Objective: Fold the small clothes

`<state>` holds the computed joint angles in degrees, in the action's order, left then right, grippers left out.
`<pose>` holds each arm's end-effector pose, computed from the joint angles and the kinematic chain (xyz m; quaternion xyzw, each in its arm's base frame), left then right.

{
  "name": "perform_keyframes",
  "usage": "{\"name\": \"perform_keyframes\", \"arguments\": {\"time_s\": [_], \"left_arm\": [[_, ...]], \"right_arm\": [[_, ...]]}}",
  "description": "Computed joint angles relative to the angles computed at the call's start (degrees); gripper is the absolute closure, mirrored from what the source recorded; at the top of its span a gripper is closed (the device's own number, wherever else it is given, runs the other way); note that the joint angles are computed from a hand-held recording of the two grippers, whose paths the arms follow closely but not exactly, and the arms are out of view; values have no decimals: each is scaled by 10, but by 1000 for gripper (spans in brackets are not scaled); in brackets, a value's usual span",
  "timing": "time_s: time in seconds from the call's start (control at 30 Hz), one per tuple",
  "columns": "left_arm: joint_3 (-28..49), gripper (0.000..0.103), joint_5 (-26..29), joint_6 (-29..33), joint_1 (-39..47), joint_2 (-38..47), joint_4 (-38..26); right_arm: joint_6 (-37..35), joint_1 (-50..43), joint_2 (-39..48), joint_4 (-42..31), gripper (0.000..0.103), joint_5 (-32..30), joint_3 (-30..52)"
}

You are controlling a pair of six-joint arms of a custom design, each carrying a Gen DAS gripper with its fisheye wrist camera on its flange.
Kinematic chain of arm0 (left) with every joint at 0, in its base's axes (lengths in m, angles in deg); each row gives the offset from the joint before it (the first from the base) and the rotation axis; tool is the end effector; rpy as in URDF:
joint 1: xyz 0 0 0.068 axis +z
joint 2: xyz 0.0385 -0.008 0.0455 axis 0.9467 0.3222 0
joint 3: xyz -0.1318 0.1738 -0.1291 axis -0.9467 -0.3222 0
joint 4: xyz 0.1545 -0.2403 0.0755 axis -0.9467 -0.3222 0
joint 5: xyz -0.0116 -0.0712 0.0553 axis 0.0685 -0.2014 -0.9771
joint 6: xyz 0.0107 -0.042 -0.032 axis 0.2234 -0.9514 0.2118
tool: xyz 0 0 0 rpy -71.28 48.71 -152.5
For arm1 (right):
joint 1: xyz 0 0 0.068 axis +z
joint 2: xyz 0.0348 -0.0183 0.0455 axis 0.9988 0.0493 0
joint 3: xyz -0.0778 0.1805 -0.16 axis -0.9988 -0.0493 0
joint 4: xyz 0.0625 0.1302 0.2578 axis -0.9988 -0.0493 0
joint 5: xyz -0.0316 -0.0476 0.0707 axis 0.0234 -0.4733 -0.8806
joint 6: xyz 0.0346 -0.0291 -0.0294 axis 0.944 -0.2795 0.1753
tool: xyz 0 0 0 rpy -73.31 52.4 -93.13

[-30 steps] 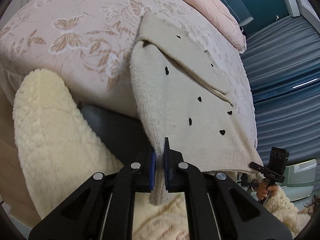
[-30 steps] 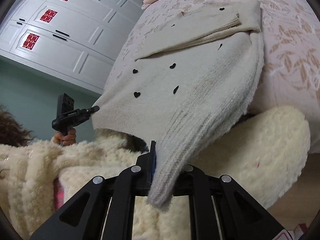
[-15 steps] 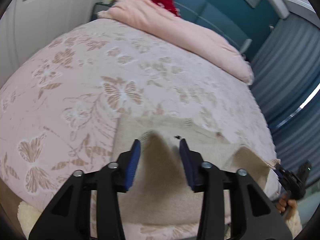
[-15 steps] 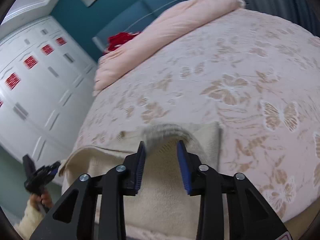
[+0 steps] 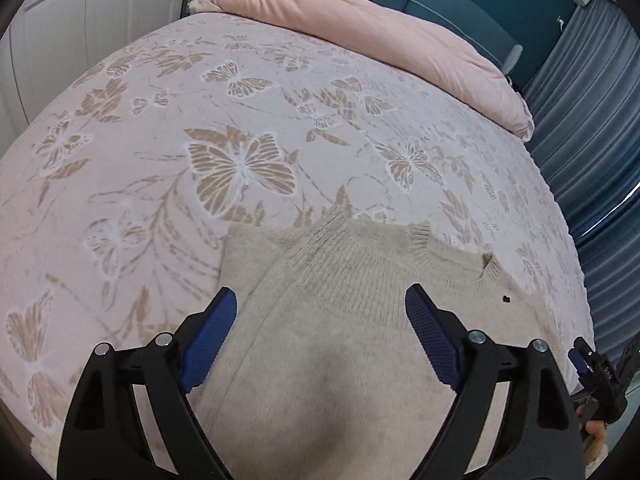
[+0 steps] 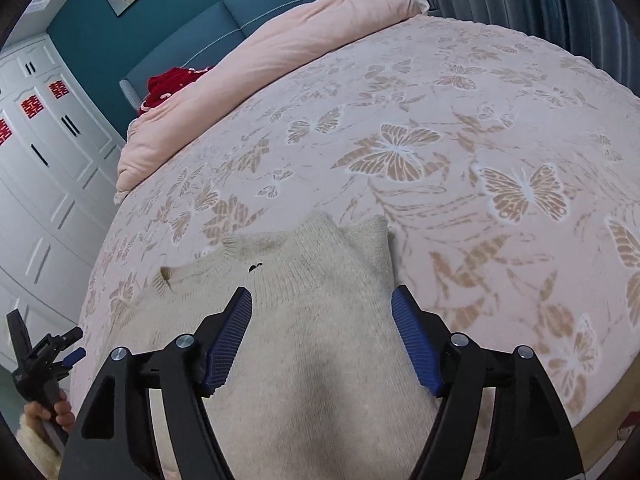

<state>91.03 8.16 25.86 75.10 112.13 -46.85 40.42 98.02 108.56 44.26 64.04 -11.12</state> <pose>0.3253 0.0137 0.2349 -0.1219 0.9415 -0.1413 0.2807 0.2826 0.0568 0.2413 0.1460 0.9188 0.1614 0.3293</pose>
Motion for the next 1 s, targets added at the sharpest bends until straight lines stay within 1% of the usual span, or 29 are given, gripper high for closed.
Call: {"name": "perform_keyframes", "arguments": {"time_s": [0.07,0.1,0.13,0.17,0.2,0.23,0.27,0.3,0.37,0.4,0.47,0.5,0.53,0.57,0.6,0.63,0.67,0.7,0.73,0.77,0.8,0.83,0.87,0.93,0.97,1.0], "left_arm": [[27,19,-7,-4,-8,56,7],[39,21,0,-2,-9,80,5],[49,26,9,4,-10,101,4],[56,40,11,13,-12,115,1],[63,65,3,27,-18,126,-7],[68,86,-16,44,-24,132,-17],[66,94,-18,54,-23,124,-20],[54,95,-12,51,-16,101,-14],[42,96,11,44,3,41,-8],[50,96,24,43,14,22,-16],[87,96,37,35,29,23,-38],[105,96,35,31,33,38,-44],[120,96,17,35,31,58,-44],[132,95,-12,42,23,83,-41],[141,95,-27,45,18,114,-38],[149,95,-33,37,15,148,-36],[154,95,-39,26,14,180,-36],[158,95,-55,22,9,209,-38],[149,94,-76,22,3,219,-27],[133,93,-85,24,0,212,-9],[123,92,-90,23,-4,200,-4],[121,91,-88,22,-5,187,-12],[118,89,-88,25,-6,168,-22],[92,86,-122,38,-21,103,-23],[76,82,-144,41,-34,66,-25],[62,76,-144,37,-43,30,-27]], "right_arm": [[-6,-2,53,0,31,-5,31],[-11,-1,80,-5,31,-3,50],[-18,2,105,-11,31,0,67],[-27,6,128,-17,31,1,82],[-38,11,154,-33,39,4,103],[-51,19,172,-48,81,13,118],[-68,29,180,-66,94,30,132],[-81,38,176,-81,95,44,143],[-80,42,100,-48,96,38,121],[-79,43,69,-45,96,42,123],[-76,30,38,-37,96,43,137],[-73,18,42,-31,96,36,144],[-75,6,62,-30,96,37,151],[-84,-2,94,-31,96,46,161],[-93,-9,140,-33,96,51,169],[-87,-20,195,-40,96,37,179],[-72,-34,254,-53,96,7,192],[-66,-43,284,-46,97,-12,187],[-57,-45,285,-30,96,-13,179],[-44,-46,266,-17,95,-12,168],[-30,-47,252,-24,91,-17,170],[-23,-44,237,-37,86,-12,174],[-24,-34,212,-50,86,12,174],[-37,2,158,-75,84,68,170],[-43,22,137,-80,84,74,167],[-41,48,120,-83,84,64,161]]}}
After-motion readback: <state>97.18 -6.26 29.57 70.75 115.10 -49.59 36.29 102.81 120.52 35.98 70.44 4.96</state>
